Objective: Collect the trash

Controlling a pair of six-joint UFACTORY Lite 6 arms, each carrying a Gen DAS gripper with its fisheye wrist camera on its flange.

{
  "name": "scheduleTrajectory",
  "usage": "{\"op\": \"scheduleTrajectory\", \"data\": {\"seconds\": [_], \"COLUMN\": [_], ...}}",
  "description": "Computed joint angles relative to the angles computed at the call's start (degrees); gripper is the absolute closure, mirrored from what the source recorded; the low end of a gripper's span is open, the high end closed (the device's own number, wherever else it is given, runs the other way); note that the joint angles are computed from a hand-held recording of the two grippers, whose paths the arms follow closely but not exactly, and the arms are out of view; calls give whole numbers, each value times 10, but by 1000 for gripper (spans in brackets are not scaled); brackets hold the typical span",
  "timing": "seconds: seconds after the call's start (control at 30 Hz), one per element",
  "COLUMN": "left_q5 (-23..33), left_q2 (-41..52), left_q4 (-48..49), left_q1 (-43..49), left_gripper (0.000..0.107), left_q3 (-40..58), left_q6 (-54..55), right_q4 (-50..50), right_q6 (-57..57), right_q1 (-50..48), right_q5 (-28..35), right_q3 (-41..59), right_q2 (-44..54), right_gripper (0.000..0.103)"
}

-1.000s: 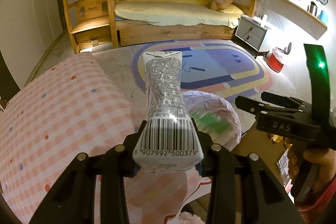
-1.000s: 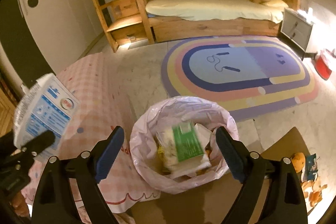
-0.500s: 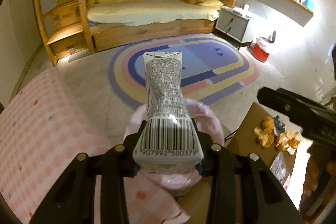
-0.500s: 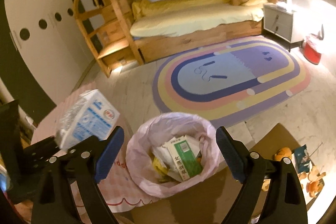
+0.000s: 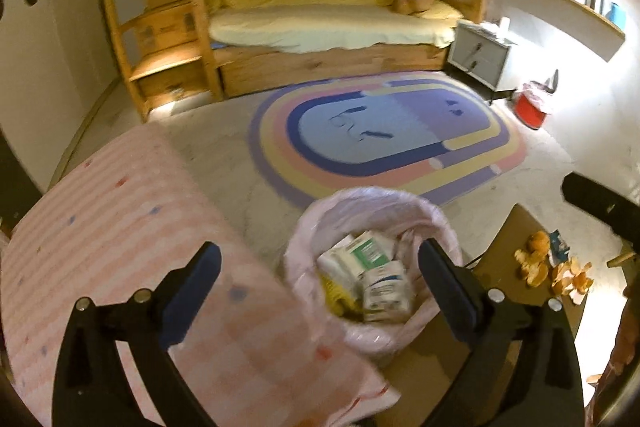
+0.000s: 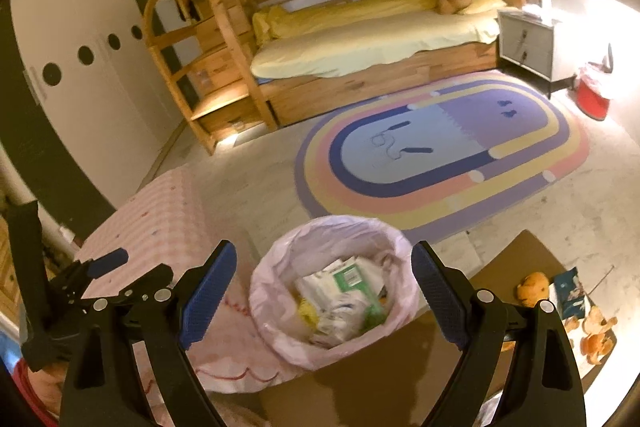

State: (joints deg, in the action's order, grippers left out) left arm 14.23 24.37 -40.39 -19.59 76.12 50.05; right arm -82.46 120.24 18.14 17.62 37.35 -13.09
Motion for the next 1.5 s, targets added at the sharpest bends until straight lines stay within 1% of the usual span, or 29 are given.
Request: {"op": "scheduleTrajectory", "data": {"seconds": [0.07, 0.2, 0.27, 0.3, 0.47, 0.5, 0.6, 0.7, 0.83, 0.93, 1.03, 1.13, 1.3, 1.5], "left_q5": [11, 26, 36, 43, 75, 82, 121, 150, 199, 237, 253, 281, 310, 324], "left_q2": [-37, -99, -132, -148, -242, -259, -326, -368, -424, -454, -472, -478, -476, -475], "left_q4": [-1, 43, 116, 133, 162, 156, 88, 92, 54, 30, 26, 12, -5, -17], "left_q1": [25, 64, 84, 93, 168, 184, 262, 324, 436, 511, 563, 627, 694, 728], "left_gripper": [11, 11, 11, 11, 11, 11, 11, 11, 11, 11, 11, 11, 11, 11], "left_q3": [-36, -90, -114, -125, -190, -200, -242, -264, -287, -288, -290, -284, -274, -265], "left_q6": [8, -24, -88, -102, -107, -95, -9, -2, 61, 100, 124, 156, 190, 204], "right_q4": [43, 117, 155, 170, 261, 260, 247, 246, 283, 295, 304, 310, 312, 319], "right_q6": [-38, -97, -128, -143, -234, -233, -237, -258, -313, -335, -355, -378, -403, -412], "right_q1": [29, 92, 131, 144, 233, 250, 318, 357, 388, 415, 442, 461, 483, 482], "right_q5": [8, 37, 57, 61, 87, 96, 147, 170, 193, 207, 232, 254, 274, 262], "right_q3": [8, 26, 43, 50, 116, 127, 180, 227, 286, 323, 363, 397, 432, 451], "right_q2": [-6, -18, -19, -18, 8, 14, 48, 81, 117, 135, 153, 169, 193, 214], "right_gripper": [14, 14, 14, 14, 12, 12, 11, 10, 9, 9, 9, 9, 9, 9]}}
